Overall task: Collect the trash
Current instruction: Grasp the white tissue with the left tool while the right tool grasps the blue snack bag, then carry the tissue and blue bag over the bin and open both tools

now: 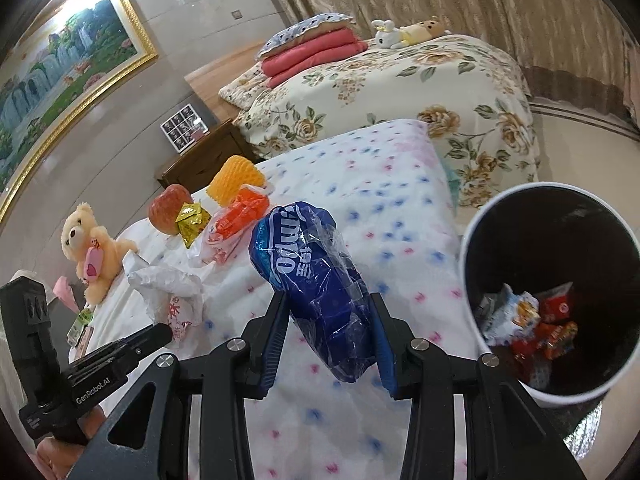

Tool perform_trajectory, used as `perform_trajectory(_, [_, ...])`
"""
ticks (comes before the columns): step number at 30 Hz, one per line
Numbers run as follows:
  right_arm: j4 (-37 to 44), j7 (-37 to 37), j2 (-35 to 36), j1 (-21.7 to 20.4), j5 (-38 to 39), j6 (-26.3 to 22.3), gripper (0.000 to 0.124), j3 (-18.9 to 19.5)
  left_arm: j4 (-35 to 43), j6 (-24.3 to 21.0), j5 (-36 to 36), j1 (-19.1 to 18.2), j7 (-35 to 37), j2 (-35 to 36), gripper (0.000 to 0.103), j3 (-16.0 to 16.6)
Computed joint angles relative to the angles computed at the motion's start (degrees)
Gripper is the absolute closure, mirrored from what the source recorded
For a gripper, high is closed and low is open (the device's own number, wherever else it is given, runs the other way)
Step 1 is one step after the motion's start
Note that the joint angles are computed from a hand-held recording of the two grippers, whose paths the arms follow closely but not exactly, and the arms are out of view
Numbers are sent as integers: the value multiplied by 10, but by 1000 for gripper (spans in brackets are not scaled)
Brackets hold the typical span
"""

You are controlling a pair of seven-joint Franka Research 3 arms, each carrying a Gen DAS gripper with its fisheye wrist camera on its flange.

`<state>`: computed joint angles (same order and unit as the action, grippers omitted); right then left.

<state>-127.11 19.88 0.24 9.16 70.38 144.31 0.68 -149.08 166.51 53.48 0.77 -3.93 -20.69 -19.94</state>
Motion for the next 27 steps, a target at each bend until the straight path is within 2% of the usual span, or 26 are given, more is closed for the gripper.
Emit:
perform_trajectory(10, [-21,-4,-21,-20,7,2,84,-19,52,1,21,-26,5,53,91,-6])
perform_trajectory(27, [-23,4,-19,-55,12,5,84,-39,135,-15,47,-95,22,132,91,25])
